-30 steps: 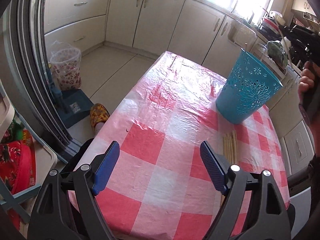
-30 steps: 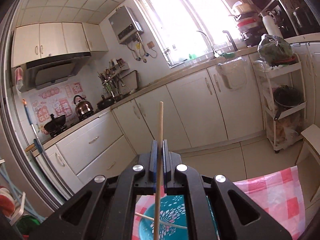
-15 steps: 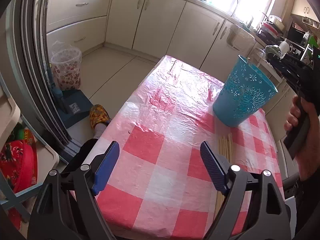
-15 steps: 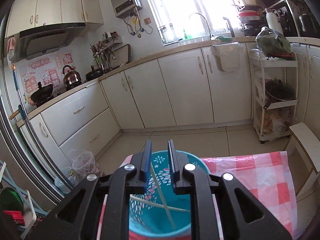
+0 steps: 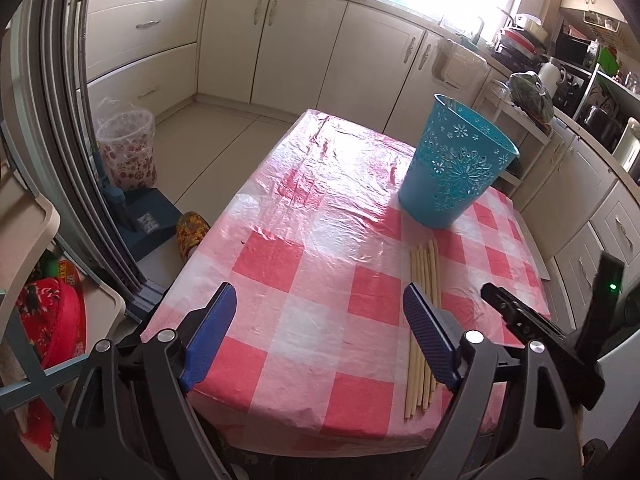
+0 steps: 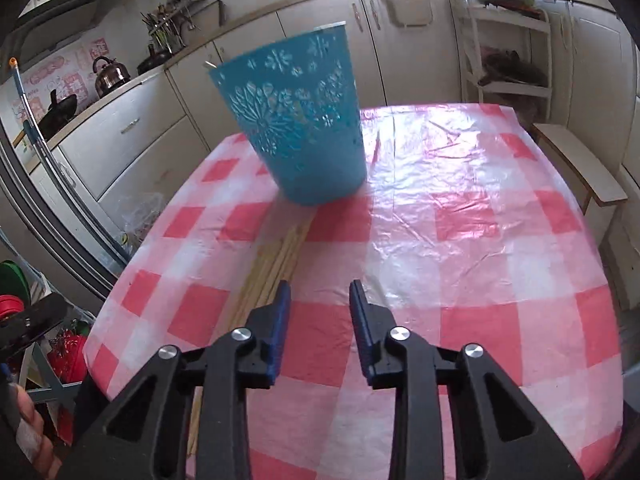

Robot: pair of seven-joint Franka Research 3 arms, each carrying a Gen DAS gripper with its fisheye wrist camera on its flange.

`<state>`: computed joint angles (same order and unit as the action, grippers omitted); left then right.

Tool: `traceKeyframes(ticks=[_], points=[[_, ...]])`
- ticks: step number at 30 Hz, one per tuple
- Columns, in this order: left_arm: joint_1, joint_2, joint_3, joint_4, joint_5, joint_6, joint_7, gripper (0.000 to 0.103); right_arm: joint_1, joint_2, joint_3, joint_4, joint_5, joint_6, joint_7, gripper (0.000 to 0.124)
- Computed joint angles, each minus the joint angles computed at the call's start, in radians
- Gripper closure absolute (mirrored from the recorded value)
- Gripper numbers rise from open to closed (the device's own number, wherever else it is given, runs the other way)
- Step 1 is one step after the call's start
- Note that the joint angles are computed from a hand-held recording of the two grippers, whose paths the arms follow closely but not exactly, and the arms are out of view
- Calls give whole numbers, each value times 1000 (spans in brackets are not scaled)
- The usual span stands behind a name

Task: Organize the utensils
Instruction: 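Bring both tools back over the remaining chopsticks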

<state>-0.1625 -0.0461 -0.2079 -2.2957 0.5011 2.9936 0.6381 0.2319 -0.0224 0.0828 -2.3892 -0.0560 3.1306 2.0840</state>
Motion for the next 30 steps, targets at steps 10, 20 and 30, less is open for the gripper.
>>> traceKeyframes(ticks=[10, 20, 30], points=[[3, -22, -2, -29, -17, -6, 12, 19, 112, 146, -95, 163, -64, -107, 55, 100], [-1, -8, 2, -27, -57, -10, 51, 18, 153, 195, -142, 246, -171, -191, 117, 104], [-20, 20, -1, 2, -108, -50, 127, 18, 82, 132, -75, 175, -72, -211, -100, 112]])
